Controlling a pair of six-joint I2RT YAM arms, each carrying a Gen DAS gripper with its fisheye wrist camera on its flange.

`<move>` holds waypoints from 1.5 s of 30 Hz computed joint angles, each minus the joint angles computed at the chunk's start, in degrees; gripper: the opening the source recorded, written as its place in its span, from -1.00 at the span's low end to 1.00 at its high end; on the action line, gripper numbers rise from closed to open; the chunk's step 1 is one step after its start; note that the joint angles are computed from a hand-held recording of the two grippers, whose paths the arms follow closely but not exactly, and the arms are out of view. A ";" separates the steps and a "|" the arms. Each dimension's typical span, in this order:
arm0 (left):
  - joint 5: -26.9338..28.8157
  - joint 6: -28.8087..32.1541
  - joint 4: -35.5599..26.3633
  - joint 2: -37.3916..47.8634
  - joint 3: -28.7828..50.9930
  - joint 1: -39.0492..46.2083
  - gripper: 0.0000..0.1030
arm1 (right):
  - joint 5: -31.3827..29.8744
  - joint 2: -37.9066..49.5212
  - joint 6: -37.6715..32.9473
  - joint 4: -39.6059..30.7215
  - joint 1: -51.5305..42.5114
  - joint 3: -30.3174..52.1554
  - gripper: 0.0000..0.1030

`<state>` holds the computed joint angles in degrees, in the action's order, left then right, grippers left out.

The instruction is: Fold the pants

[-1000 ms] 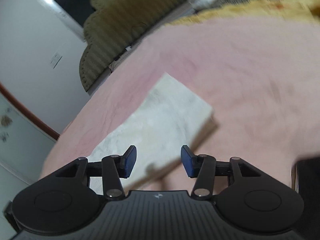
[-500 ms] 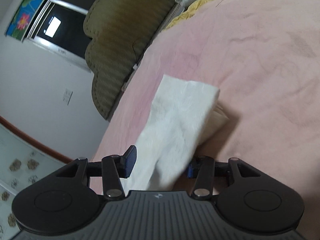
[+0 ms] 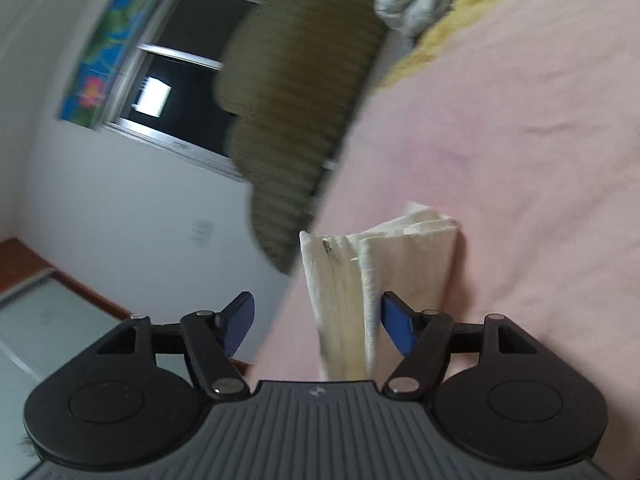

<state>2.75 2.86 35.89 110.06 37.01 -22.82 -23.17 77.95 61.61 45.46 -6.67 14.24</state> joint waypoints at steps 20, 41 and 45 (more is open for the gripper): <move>-0.08 0.25 -0.29 0.03 0.15 0.12 1.00 | 65.38 3.48 -14.74 -48.64 36.07 23.04 0.38; 3.88 -0.65 -3.02 -2.31 2.02 -1.95 0.99 | 43.46 -21.92 -28.23 -53.80 23.83 11.24 0.52; -0.19 0.34 -9.05 0.24 7.92 -6.49 0.94 | 20.77 -28.18 -18.18 -45.33 13.81 4.83 0.52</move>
